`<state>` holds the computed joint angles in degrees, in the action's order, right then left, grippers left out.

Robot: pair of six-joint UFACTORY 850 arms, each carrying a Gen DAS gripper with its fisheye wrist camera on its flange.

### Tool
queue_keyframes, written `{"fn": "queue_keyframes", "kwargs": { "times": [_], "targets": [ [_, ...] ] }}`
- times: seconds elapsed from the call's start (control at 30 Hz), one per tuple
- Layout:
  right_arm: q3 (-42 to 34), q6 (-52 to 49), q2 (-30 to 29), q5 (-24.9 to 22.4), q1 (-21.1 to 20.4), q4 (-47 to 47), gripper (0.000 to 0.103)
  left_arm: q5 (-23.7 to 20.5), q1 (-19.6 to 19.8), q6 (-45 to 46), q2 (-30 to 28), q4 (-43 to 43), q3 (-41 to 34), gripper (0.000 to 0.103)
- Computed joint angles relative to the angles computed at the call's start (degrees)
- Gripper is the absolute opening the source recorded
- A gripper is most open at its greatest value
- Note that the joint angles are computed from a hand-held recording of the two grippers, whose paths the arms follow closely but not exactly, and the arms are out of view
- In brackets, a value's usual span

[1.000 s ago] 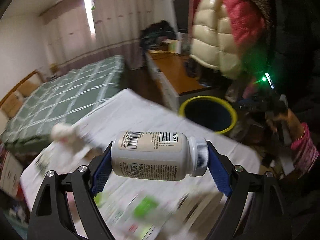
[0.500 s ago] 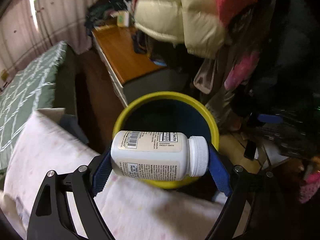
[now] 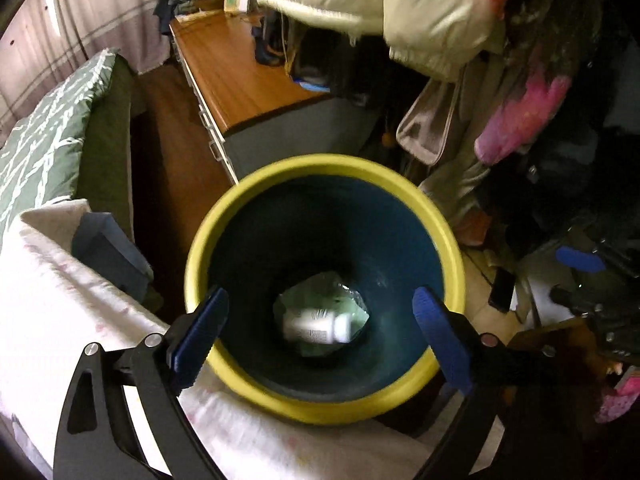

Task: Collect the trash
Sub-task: 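Drop the white pill bottle into the yellow bin with the left gripper, then grasp the toothpaste tube with the right gripper and lift it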

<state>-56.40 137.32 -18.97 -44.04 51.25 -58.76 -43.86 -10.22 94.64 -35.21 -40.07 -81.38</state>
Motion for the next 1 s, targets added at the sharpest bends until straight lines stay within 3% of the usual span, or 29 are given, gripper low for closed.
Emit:
{"fn": "queue_keyframes", "kwargs": {
  "times": [0.2,0.43,0.67,0.8,1.0],
  "targets": [
    [-2.2,-1.7,-1.4,0.0,0.3,-0.4,0.049,-8.7,6.9,3.9,6.2,-7.6,0.1,0.096],
    [-7.5,-5.7,-5.2,1.5,0.2,-0.9,0.049,-12.9,20.9,8.3,13.7,-19.0,2.6,0.097],
    [-16.3,-13.3,-9.8,1.5,0.3,-1.4,0.049,-10.1,34.3,9.4,15.5,-25.8,6.0,0.098],
    [-24.2,-22.0,-13.9,3.1,-0.6,-0.3,0.049,-10.2,41.6,8.4,13.7,-30.5,6.2,0.098],
    [-38.9,-41.0,-21.5,7.4,-2.8,6.5,0.049,-3.6,48.0,15.6,13.5,-39.8,10.0,0.098]
  ]
}}
